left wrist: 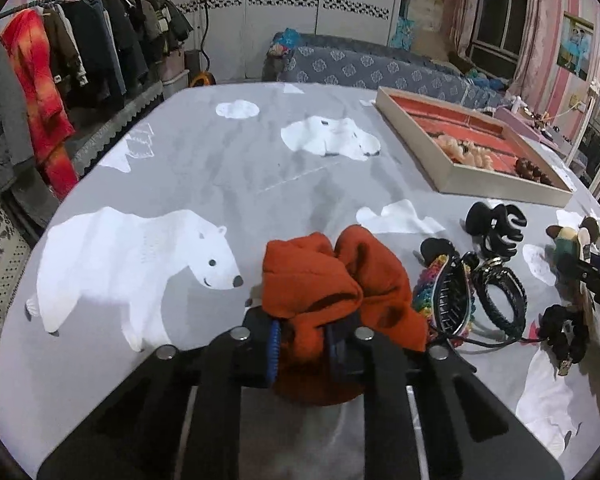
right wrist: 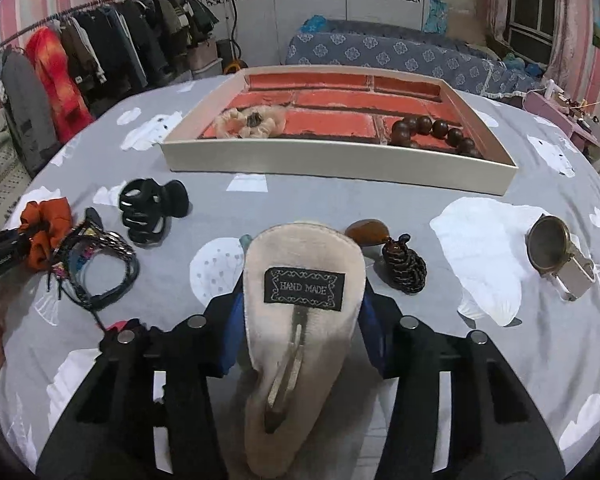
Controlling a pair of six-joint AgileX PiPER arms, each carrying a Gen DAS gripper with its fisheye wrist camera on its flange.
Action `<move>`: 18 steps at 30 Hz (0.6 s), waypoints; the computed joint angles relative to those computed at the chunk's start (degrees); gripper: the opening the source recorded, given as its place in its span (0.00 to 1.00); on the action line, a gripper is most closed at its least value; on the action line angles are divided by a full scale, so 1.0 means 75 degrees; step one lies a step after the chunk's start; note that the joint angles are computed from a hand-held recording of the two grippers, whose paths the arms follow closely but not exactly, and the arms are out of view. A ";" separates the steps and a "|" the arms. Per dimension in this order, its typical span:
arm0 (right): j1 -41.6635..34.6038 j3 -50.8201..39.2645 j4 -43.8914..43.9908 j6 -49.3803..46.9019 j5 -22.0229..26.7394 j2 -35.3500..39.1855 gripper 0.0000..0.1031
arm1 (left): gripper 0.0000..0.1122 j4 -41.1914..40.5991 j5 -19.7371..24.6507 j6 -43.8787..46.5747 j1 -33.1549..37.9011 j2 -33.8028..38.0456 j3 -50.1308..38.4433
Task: Organize jewelry
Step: 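Lift the scrunchie and HAND MADE clip and carry both over the tray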
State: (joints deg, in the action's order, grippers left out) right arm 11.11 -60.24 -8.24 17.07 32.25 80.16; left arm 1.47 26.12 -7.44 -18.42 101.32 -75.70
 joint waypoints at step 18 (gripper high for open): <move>-0.2393 0.0875 0.3161 -0.4018 0.0414 -0.2506 0.48 | 0.15 0.3799 0.0631 -0.4215 -0.1599 -0.1870 0.0577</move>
